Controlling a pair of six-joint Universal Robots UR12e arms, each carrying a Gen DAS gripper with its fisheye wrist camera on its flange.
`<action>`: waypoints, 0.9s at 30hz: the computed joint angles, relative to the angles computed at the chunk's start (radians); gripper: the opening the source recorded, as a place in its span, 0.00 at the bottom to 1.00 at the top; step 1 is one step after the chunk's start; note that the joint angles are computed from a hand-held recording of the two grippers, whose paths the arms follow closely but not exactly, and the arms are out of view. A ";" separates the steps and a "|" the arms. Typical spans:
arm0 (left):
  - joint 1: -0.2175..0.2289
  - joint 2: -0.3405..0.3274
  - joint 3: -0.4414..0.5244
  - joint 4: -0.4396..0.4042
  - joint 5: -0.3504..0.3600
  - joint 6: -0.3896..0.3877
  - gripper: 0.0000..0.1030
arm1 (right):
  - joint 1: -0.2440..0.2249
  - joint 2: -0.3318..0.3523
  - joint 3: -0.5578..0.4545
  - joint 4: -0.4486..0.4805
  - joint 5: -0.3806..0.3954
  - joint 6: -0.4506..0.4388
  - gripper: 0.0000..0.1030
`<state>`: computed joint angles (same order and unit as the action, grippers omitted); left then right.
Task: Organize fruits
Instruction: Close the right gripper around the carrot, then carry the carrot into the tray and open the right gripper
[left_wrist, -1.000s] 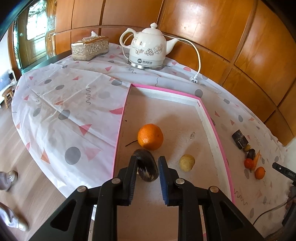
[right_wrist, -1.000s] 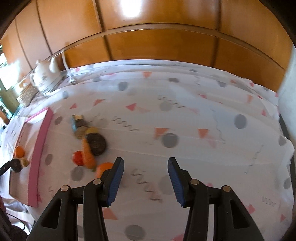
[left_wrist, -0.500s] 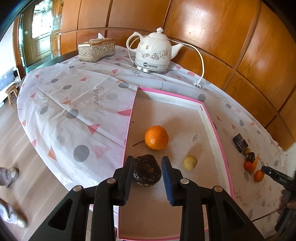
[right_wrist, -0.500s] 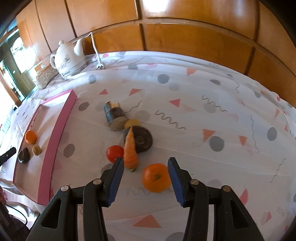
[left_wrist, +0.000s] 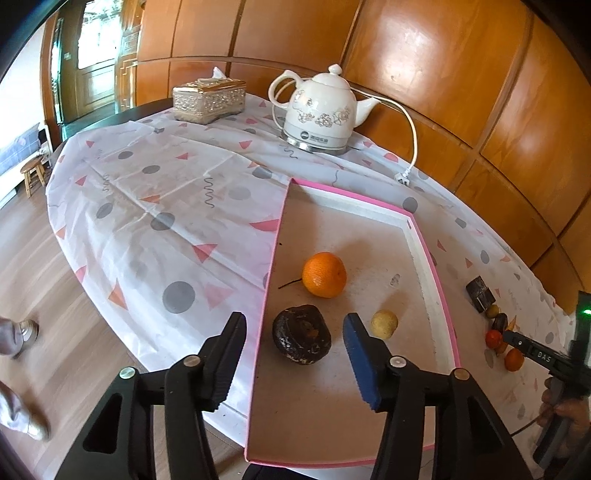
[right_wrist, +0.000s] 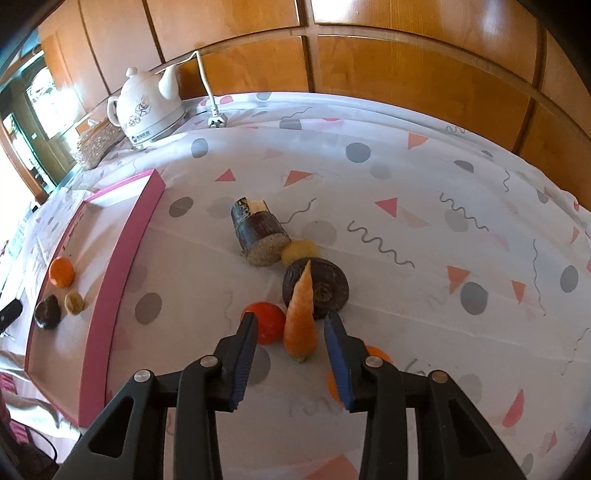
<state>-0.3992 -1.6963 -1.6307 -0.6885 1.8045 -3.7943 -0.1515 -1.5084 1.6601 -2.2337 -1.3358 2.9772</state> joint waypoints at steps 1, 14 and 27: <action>0.001 0.001 -0.002 0.001 0.000 -0.005 0.55 | 0.000 0.003 -0.002 0.001 0.003 0.008 0.36; 0.000 0.001 -0.004 0.004 0.005 -0.006 0.58 | -0.005 0.004 0.006 -0.005 0.032 0.018 0.16; 0.000 0.002 -0.005 0.003 0.024 -0.019 0.63 | 0.014 -0.038 0.017 -0.020 0.154 -0.042 0.16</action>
